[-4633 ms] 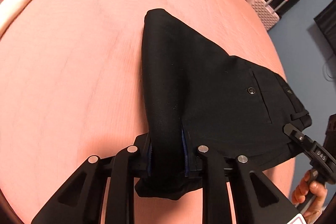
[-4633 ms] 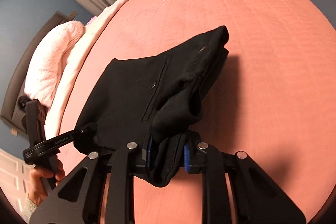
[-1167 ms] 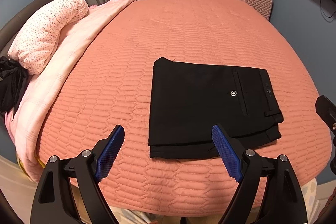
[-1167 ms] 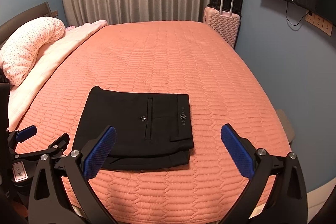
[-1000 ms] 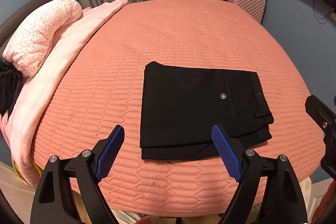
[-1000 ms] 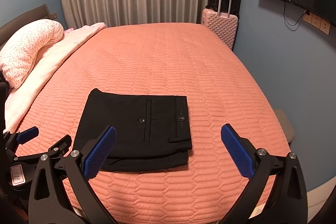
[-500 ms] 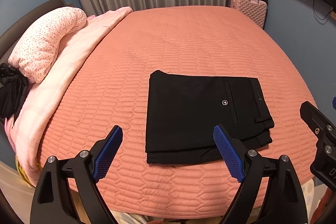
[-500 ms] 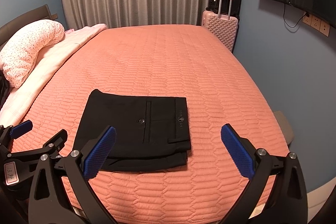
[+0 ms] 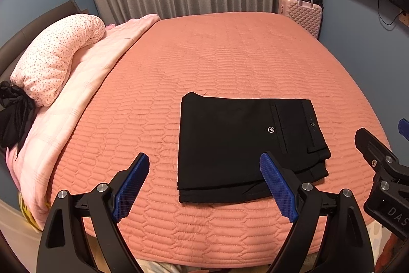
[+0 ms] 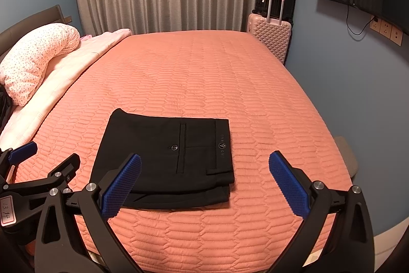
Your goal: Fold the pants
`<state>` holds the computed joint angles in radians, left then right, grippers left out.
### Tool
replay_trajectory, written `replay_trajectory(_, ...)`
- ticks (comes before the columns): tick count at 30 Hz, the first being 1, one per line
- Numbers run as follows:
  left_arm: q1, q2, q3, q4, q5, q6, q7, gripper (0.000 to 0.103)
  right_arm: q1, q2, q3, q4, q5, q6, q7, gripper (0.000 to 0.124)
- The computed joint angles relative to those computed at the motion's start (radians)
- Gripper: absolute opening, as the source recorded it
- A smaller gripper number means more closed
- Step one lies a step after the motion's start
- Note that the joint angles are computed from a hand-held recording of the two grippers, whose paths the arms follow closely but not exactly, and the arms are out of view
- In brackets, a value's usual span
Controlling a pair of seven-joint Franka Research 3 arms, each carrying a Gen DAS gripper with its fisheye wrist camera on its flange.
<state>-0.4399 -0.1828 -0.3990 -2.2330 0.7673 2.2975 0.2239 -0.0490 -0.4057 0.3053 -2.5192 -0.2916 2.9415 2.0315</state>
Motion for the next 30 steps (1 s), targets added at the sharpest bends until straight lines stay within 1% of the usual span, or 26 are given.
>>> replay_trajectory(8, -0.002, 0.009, -0.003, 0.014, 0.002, -0.022, -0.002, 0.086, 0.003, 0.003, -0.005, 0.000, 0.000, 0.002, -0.004, 0.098)
replay_trajectory(22, -0.001, -0.007, -0.004, -0.001, 0.019, -0.018, -0.021, 0.086, 0.002, 0.004, 0.004, 0.004, -0.008, -0.002, 0.009, 0.098)
replay_trajectory(25, 0.001, -0.008, -0.011, -0.004, 0.048, -0.026, -0.048, 0.086, 0.006, 0.005, 0.000, 0.005, -0.006, -0.004, 0.009, 0.098)
replay_trajectory(30, -0.006, 0.006, -0.014, 0.009, 0.058, -0.053, -0.041, 0.086, 0.008, 0.000, 0.000, 0.000, -0.007, -0.004, 0.012, 0.098)
